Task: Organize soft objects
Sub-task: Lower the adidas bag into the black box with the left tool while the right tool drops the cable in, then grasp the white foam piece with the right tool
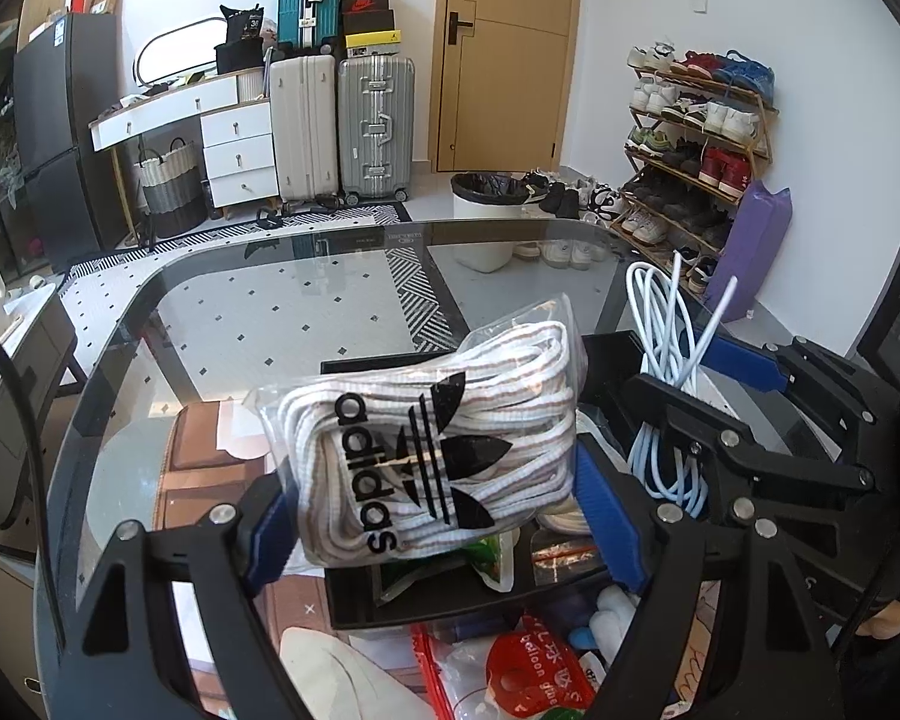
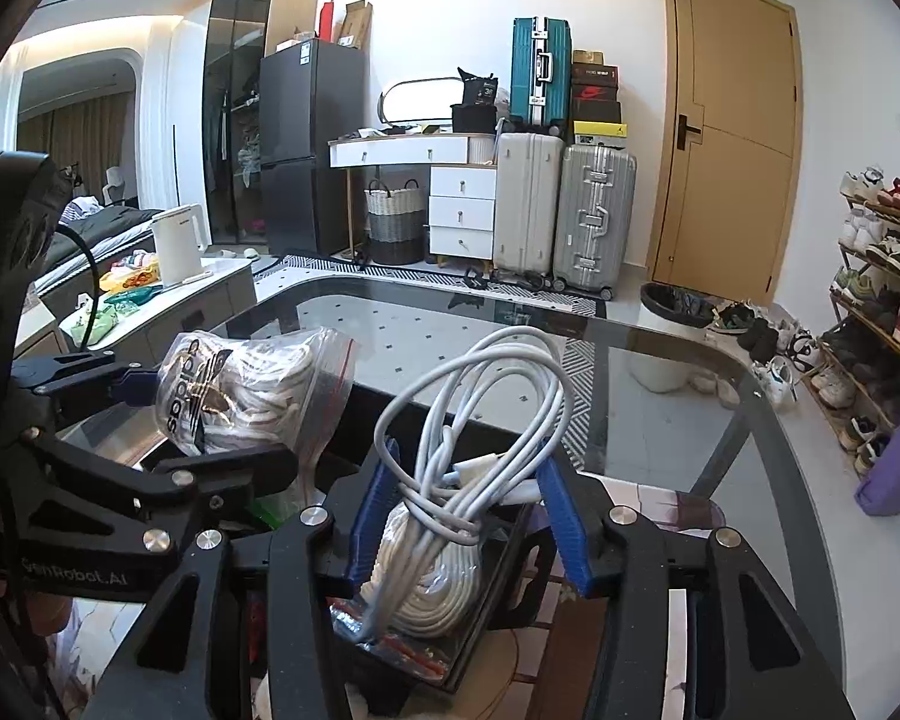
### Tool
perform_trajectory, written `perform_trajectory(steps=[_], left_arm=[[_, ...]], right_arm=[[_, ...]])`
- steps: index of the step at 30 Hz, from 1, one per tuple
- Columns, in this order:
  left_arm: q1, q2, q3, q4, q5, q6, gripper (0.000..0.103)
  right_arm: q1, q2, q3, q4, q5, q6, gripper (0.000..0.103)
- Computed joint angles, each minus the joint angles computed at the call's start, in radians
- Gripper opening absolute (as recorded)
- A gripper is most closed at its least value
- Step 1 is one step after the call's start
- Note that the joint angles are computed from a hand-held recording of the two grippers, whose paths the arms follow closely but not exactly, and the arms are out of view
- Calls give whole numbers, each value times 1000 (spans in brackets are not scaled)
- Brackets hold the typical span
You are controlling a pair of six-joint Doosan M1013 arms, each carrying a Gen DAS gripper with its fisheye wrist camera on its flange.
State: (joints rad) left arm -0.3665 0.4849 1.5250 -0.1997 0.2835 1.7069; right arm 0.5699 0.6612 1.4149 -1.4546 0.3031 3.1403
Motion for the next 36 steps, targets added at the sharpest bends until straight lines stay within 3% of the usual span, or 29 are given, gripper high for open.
perform_trajectory(steps=[6,11,13,15,19,22,26,32,36], left_arm=[[2,-11,10,-49,1,42,84],[2,-24,27,-42,-10,38,88],[0,-28,31,-32,-15,37,93],[-4,-34,36,4,-24,11,95],[-9,-45,48,28,-36,-4,103],[-11,-55,60,46,-35,-14,103],[-14,-70,76,85,-38,-47,103],[-9,-93,113,81,-38,-57,103],[-5,-103,137,57,-35,-49,103]], right_arm=[[-3,-22,36,-59,-21,56,58],[-2,-44,68,-143,-9,146,76],[0,-54,86,-193,4,205,89],[2,-63,98,-206,9,223,91],[9,-82,123,-136,19,160,93],[10,-94,137,-68,15,104,101],[9,-122,180,-107,-10,198,102],[15,-156,218,135,-8,-2,102],[22,-176,257,191,16,-18,102]])
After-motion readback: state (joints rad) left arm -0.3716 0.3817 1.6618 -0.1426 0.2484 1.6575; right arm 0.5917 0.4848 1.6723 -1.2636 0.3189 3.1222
